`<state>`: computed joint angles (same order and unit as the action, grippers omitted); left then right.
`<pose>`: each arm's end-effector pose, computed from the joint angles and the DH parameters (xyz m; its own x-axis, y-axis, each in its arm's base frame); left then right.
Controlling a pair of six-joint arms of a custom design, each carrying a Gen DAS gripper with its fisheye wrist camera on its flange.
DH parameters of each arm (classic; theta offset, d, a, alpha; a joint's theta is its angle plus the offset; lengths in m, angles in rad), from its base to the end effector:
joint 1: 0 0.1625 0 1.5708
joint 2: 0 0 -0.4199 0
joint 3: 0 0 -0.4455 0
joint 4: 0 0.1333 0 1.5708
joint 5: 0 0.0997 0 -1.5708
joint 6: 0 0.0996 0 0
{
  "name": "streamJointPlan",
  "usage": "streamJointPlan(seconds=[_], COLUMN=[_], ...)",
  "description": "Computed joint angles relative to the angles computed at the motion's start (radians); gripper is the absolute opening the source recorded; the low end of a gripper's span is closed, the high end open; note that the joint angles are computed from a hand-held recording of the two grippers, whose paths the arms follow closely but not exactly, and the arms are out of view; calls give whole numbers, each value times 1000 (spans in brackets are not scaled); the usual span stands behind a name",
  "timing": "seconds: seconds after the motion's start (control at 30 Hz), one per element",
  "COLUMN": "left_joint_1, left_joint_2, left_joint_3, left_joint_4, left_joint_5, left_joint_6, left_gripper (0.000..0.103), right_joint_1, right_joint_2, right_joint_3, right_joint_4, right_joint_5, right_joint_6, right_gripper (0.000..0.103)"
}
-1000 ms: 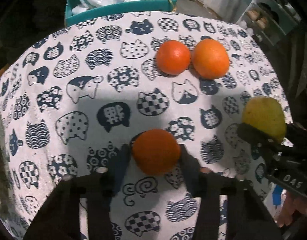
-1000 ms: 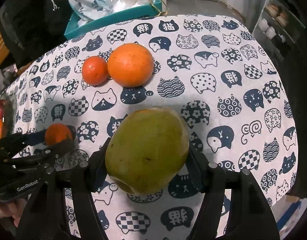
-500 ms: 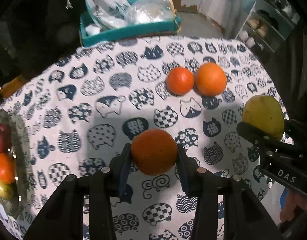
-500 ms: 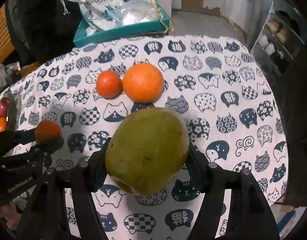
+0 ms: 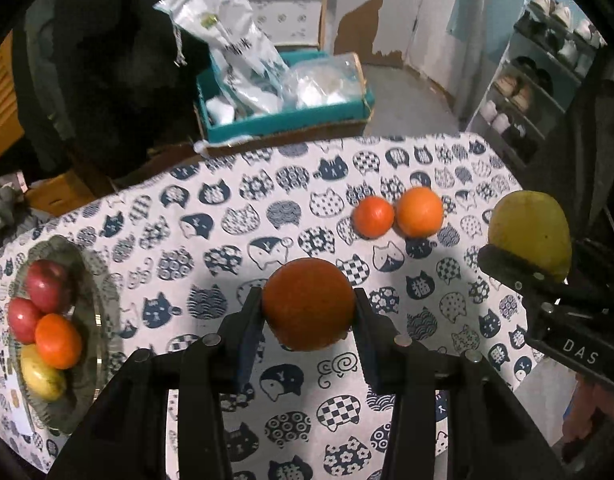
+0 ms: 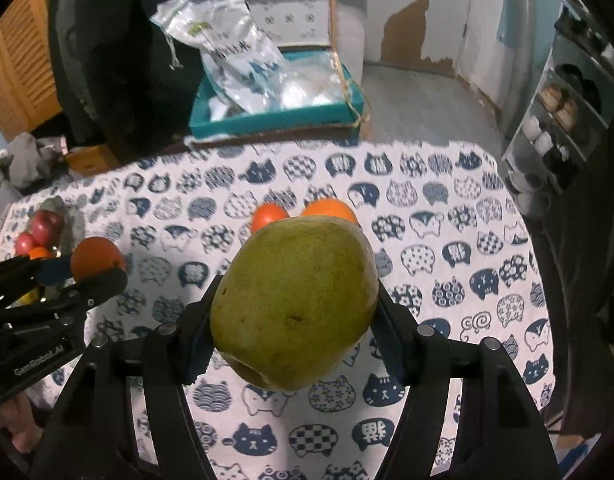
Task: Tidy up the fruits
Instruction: 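Lift and carry the pear in right gripper while left gripper carries the orange to the bowl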
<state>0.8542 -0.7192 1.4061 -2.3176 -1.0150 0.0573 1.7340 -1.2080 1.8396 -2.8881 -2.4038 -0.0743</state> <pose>-0.3623 -0.6989 0.0781 -0.6227 0.5764 -0.5292 0.6924 0.7209 -0.0296 0.1609 -0.6101 0.3033 -0.7285 0.2954 0.6181 -0.1803 0.7878 -0.5890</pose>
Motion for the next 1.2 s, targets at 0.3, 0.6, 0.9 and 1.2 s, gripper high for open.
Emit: streamJointPlan(seconds=[0.3, 0.6, 0.9, 1.2], left_joint_1=[-20, -39, -39, -24], left_joint_2=[-69, -120, -162, -200], left_joint_3=[39, 73, 86, 91], left_joint_4=[-75, -141, -180, -221], left_joint_5=[14, 32, 35, 59], left_joint_6=[29, 62, 68, 76], left_gripper=[44, 44, 44, 44], right_joint_1=[63, 115, 160, 190], right_joint_2=[8, 14, 40, 91], right_joint_3=[-19, -38, -76, -134], right_joint_4=[-73, -126, -154, -155], right_joint_5=[-5, -4, 3, 33], right_joint_6=[-74, -126, -172, -203], right_gripper=[68, 68, 68, 68])
